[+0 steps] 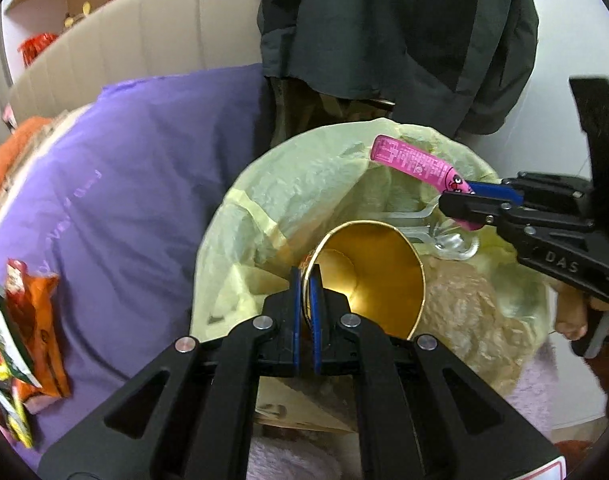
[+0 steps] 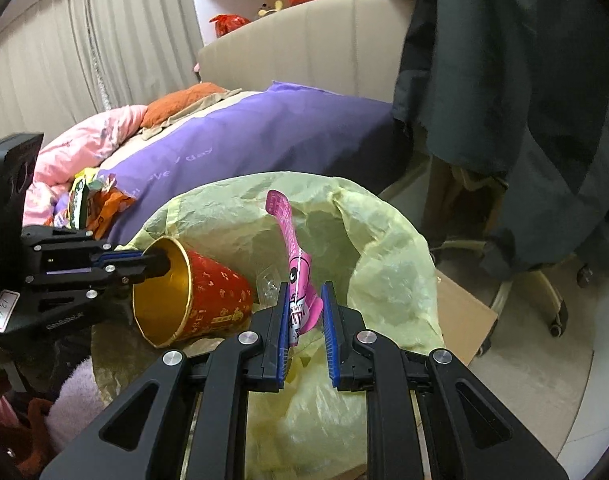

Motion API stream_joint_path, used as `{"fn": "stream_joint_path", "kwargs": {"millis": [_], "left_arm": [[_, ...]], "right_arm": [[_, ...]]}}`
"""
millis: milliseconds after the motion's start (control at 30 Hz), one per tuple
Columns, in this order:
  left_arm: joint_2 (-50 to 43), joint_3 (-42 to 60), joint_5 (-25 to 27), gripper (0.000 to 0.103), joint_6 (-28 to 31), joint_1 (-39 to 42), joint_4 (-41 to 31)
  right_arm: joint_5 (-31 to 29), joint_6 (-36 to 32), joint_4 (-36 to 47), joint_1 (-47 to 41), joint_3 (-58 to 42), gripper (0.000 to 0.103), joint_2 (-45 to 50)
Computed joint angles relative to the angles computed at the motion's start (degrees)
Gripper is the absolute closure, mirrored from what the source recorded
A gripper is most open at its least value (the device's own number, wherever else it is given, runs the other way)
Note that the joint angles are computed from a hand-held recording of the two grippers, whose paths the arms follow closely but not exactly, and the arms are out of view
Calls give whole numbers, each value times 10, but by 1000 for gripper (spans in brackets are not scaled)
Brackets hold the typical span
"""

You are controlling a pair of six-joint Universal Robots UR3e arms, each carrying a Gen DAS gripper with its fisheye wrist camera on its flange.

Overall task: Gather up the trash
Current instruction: 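Carry the cup and pink stick over the trash bag and open both tools, then move both open tools back to the snack pile on the bed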

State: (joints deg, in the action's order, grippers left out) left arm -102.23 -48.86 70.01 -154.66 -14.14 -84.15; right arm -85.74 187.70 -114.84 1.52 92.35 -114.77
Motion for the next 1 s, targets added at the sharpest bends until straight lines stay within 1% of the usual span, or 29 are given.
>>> {"fn": "stream_joint_path", "kwargs": {"millis": [100,167,200,233,267,400,433,533,600,633,667,733,833,933,1000], "left_arm": [[-4,19,-44,96,-13,23,-38],[-5,38,-83,80,-15,41,-72],[-3,45,-99,75,-12,50,-86],[3,45,-103,68,-11,53,-90],[9,45,-107,66,-10,57,-94],[30,64,-122,61,2,85,-129],[41,63,-129,59,8,99,-135],[84,42,-136,57,28,140,-135],[115,24,-146,57,44,176,-137],[134,13,-156,57,56,203,-142],[150,9,-168,57,68,233,-155],[171,11,-193,57,99,296,-190],[184,39,-230,57,165,402,-264],[170,82,-257,57,233,499,-327],[138,121,-264,57,251,553,-345]], "right_arm": [[2,8,0,-7,6,85,-15],[14,8,0,-14,11,74,-27],[18,7,-5,-16,16,69,-34],[19,5,-6,-18,18,64,-41],[5,8,-6,-6,13,61,-41],[-40,24,9,33,-22,58,-30],[-51,29,12,42,-33,55,-26],[-87,49,17,79,-69,52,-8],[-118,65,19,111,-97,52,12],[-144,79,19,139,-118,52,29],[-160,87,19,156,-133,51,40],[-200,110,17,205,-174,45,76],[-246,130,18,273,-245,44,138],[-260,130,62,321,-356,44,222],[-260,127,83,345,-427,44,279]]}}
